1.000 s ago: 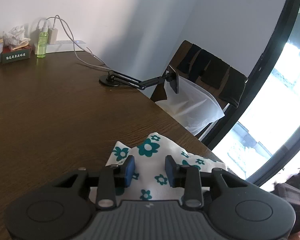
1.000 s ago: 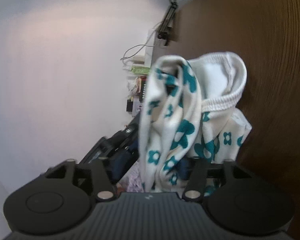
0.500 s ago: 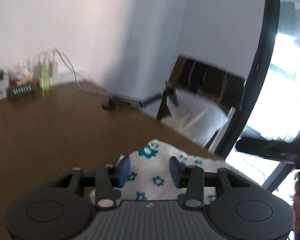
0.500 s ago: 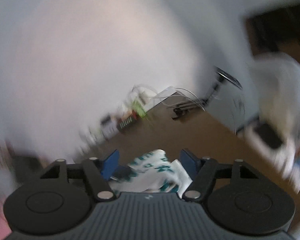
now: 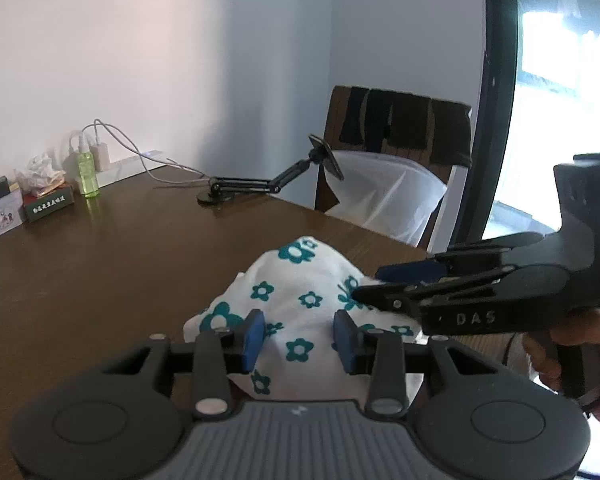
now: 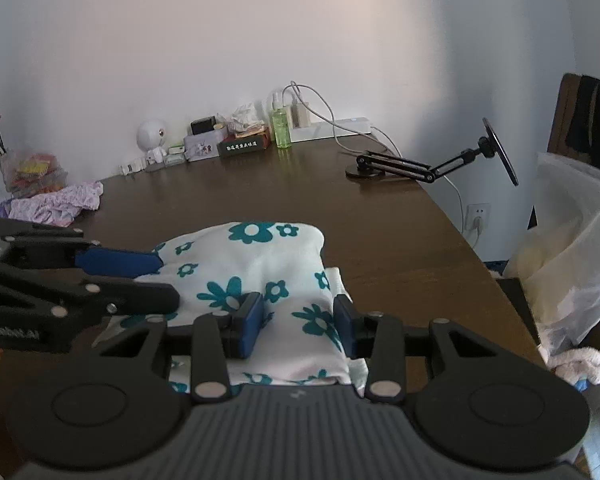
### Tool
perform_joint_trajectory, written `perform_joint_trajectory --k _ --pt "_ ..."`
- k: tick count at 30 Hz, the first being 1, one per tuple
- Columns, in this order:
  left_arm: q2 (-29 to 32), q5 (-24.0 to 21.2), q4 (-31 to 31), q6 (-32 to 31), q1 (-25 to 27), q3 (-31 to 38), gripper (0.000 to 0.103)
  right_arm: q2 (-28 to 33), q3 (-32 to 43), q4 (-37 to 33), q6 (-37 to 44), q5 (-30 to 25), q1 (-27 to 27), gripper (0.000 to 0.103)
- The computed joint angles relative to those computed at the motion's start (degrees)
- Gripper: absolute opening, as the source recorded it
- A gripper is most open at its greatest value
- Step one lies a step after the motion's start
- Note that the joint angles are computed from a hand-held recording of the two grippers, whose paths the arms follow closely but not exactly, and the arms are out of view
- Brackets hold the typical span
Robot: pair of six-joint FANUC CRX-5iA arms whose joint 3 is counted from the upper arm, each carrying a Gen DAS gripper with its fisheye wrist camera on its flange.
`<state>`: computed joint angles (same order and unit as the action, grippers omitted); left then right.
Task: Fold clothes
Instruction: 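Lower the held dress bundle onto the table with both grippers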
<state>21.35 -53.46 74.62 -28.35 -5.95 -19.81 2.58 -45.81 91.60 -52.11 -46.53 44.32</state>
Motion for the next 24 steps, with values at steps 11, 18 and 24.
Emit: perform_joint_trajectory --k 11,18,24 --pt "-1.9 -2.1 2.2 -1.1 1.2 -1.0 0.039 -6.1 -2.9 11.3 -1.9 6.1 -6.6 0.045" --pt "-5.5 -0.2 -0.5 -5.7 0.9 -4.8 0.024 -6.2 2.2 9.0 17.5 21.6 -13.9 0.035" --pt "-5.8 3.3 0.0 -6.5 -0.6 -6.5 0.024 -0.4 8.4 -14.2 40.9 22.9 -10.3 0.024"
